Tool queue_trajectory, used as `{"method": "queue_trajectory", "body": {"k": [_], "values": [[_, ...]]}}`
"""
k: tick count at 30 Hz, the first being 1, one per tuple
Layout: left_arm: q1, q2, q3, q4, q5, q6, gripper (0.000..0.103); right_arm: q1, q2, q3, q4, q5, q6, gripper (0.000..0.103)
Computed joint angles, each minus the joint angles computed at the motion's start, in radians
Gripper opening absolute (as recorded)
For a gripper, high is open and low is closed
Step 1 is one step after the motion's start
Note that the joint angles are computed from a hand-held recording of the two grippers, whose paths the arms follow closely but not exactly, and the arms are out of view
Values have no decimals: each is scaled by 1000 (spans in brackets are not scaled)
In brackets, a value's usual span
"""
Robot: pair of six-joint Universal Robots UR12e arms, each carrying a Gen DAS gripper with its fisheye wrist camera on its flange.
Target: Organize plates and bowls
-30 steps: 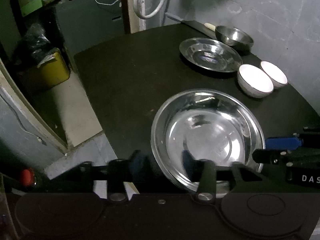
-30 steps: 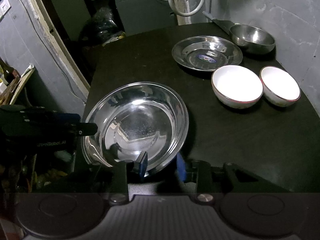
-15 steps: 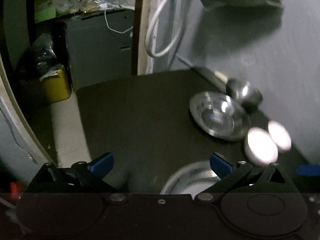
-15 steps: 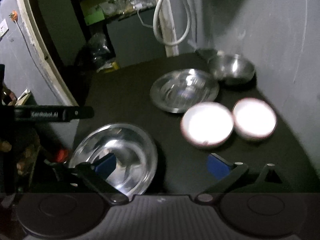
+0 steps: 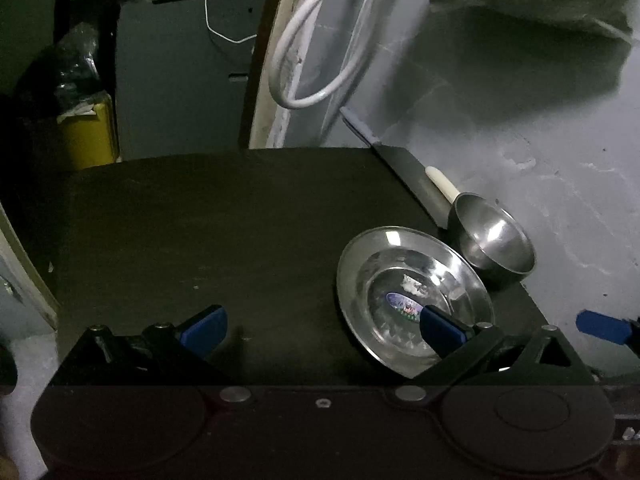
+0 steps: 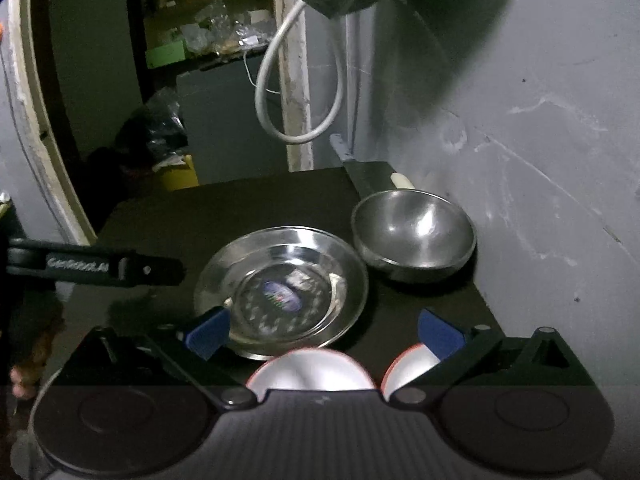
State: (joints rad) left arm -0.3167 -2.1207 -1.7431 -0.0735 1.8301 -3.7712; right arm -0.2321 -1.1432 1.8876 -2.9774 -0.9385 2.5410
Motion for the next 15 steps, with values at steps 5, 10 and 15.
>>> {"method": "queue_trajectory", "body": {"k": [5,10,15], "values": [[0,-20,20,-11,4,12,102,8,30,-23,-8,-22,13,103],[4,-30,30,-26,4,12,102,14,54,-40,-10,-37,17,103],[7,-40,42,-27,-16,15,102,29,74,-51,-38,-78,13,98]]}}
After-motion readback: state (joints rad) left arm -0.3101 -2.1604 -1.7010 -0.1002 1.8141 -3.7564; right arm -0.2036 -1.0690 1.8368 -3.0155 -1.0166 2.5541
